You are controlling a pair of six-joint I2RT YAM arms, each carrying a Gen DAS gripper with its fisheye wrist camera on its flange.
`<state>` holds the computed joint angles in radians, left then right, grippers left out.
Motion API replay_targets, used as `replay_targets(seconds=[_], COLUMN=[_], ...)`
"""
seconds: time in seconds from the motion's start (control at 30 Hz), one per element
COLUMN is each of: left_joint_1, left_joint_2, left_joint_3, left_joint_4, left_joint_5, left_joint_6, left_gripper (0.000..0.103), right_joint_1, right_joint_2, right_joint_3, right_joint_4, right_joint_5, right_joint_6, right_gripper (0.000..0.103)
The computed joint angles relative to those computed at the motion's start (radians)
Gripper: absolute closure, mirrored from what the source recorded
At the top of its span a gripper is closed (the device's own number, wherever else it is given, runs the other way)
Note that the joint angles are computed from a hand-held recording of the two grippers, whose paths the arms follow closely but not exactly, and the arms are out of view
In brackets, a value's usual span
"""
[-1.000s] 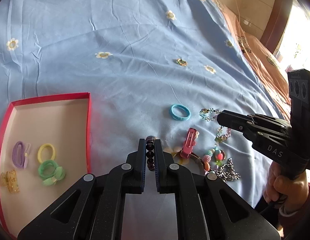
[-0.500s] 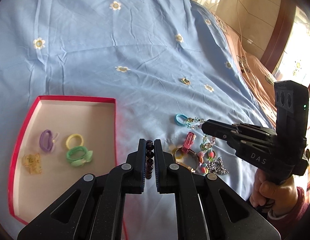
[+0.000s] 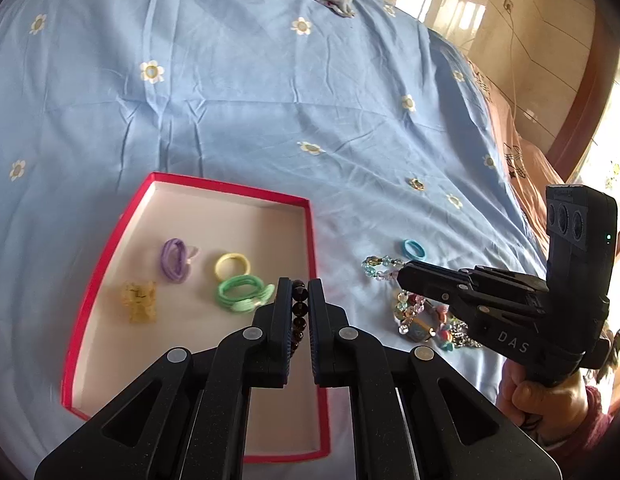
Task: Organize jewelry
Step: 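Lower both bracelets into the red box and open both tools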
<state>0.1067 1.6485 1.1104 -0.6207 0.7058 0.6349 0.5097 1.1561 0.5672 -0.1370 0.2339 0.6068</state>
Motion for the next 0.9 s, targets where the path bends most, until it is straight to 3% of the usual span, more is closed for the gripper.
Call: replay_targets(seconds=[0.43, 0.9], left_joint_1=[0.065, 0.084], left_joint_2=[0.109, 0.190], left_joint_3=[0.066, 0.113], left_joint_4=[0.014, 0.017], left_joint_5=[-0.028, -0.041], left_joint_6=[-0.010, -0.022], left_gripper=[0.097, 0.097], right_joint_1=[0.034, 0.019], right_joint_2=[0.274, 0.404], right_joint_3=[0.134, 0.200], right_joint_4=[0.127, 0.165], right_joint_5=[-0.070, -0.114], right_joint_6=[-0.015, -0.029], right_gripper=[0.096, 0.096])
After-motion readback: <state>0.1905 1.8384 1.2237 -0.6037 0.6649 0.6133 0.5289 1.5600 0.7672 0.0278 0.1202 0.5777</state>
